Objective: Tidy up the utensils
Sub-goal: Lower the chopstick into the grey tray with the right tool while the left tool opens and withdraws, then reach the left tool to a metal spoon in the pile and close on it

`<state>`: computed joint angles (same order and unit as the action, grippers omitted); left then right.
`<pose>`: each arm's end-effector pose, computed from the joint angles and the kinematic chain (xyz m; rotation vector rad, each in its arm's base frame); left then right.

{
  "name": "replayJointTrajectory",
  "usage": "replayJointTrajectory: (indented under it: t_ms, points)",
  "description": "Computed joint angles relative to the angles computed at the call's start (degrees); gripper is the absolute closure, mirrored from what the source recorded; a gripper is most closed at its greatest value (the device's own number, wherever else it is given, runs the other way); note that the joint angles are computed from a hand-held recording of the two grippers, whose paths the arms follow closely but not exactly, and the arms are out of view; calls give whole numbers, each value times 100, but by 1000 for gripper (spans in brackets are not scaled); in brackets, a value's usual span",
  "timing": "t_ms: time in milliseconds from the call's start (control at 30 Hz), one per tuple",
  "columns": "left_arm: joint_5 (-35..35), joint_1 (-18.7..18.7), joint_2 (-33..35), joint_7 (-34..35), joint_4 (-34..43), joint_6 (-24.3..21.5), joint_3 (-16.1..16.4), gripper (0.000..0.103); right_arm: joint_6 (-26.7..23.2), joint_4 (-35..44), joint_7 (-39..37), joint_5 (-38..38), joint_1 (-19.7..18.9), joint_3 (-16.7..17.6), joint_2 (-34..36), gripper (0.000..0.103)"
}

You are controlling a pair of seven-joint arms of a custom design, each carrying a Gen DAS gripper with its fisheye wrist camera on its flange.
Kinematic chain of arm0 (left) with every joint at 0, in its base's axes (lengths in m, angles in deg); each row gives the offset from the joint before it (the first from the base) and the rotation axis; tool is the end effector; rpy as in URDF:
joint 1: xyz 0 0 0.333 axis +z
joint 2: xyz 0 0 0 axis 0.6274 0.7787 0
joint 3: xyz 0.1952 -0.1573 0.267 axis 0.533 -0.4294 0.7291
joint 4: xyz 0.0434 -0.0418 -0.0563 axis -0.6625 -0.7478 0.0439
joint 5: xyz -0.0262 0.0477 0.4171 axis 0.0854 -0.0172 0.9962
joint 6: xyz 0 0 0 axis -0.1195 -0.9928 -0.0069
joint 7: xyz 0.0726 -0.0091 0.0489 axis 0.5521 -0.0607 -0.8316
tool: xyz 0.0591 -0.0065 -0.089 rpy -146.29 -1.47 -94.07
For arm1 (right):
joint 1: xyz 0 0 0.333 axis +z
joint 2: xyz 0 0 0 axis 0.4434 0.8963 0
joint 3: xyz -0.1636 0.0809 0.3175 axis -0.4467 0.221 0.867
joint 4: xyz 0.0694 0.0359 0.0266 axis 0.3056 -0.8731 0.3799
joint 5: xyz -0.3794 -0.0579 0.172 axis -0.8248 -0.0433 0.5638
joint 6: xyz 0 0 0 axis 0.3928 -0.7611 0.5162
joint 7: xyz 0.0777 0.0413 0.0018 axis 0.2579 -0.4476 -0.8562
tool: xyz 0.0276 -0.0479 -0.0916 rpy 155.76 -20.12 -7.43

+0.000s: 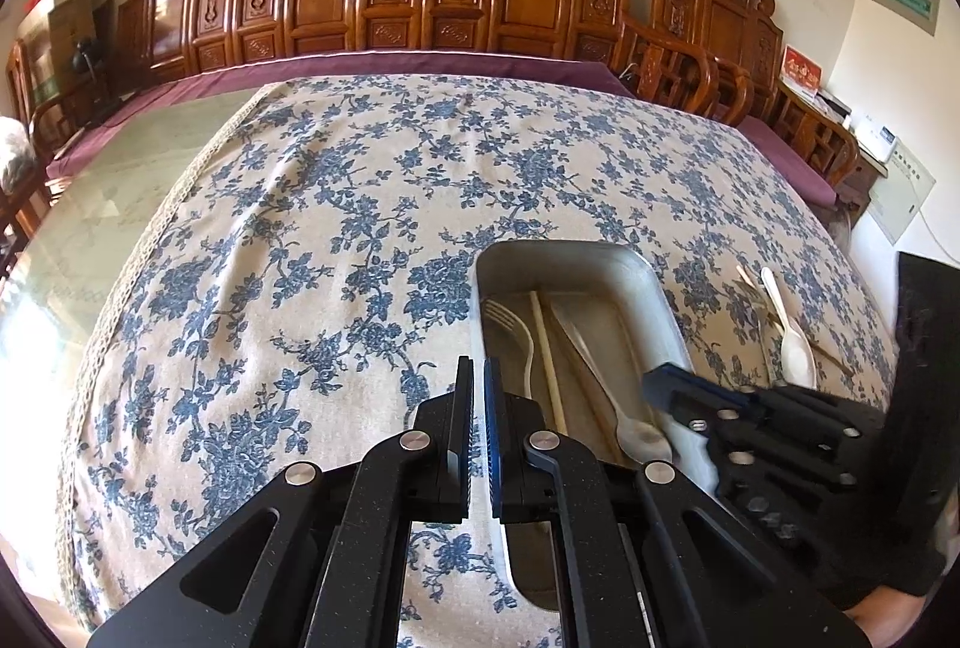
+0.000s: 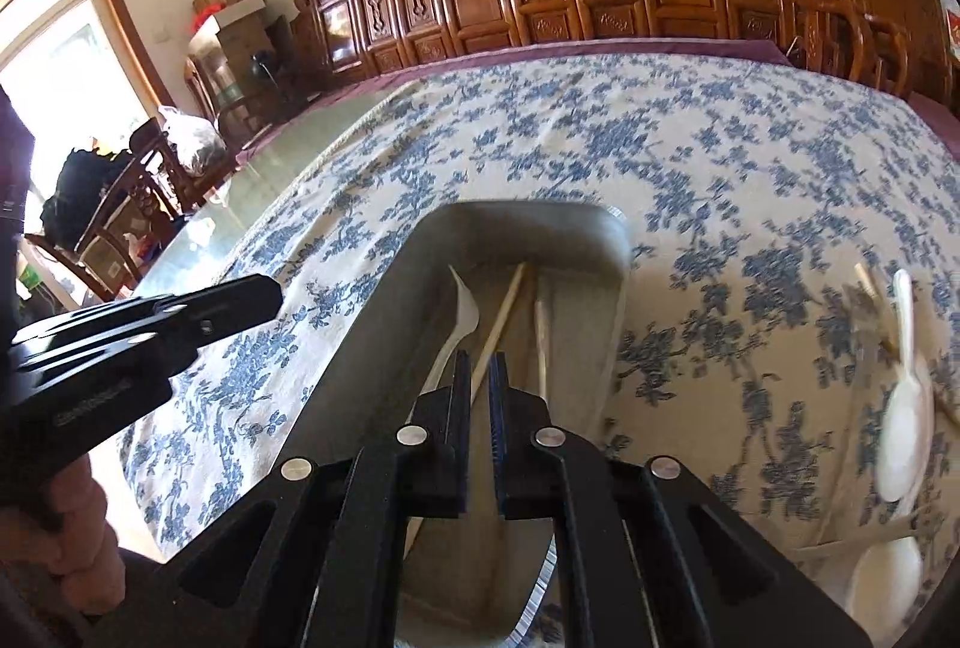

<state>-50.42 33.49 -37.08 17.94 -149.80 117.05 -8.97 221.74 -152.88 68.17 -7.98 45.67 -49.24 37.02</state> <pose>0.6326 -0.1895 0.5457 -1.5477 2.2112 -0.8927 0.6050 0.2128 0.4871 -1.6617 1.6920 -0.4155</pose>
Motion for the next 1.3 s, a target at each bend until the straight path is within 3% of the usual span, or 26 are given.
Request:
replayJointTrajectory:
  t_ms: [100, 200, 267, 433, 500, 700, 833, 1033, 1133, 1300]
  points:
    - [-90, -13, -9, 93, -1, 1, -42, 100, -36, -231, 464, -803, 97, -297, -322, 95]
    - [-254, -53, -37, 255, -23, 0, -102, 96, -119, -453, 932, -1514, -129, -315, -657, 95]
    - [-281, -101, -59, 319, -53, 32, -120, 90, -214, -582, 1200, -1948, -352, -258, -856, 95]
    - [-458, -201, -81, 523, -79, 10, -171, 88, -600, -925, 1952, -3315, -1135, 63, -1352, 95]
    - [-496, -250, -80, 573, -75, -12, -189, 81, -774, -1073, 2160, -3677, -1450, 227, -1521, 95]
    - [-727, -430, -122, 885, -106, -75, -291, 77, -796, -1469, 2501, -3849, -2095, 504, -1759, 95]
    - [-723, -588, -139, 1058, -145, -133, -344, 76, -659, -1699, 2575, -3743, -2302, 560, -1803, 95]
    - [-222, -775, -12, 994, -57, -289, -354, 72, -734, -1857, 2082, -3333, -2258, 524, -1735, 90]
    - [136, -837, 103, 782, 77, -515, -347, 71, -659, -1941, 1496, -2647, -2074, 317, -1724, 83]
    - [576, -904, 328, 484, 366, -890, -386, 71, -506, -2042, 990, -1944, -2054, 251, -1754, 82]
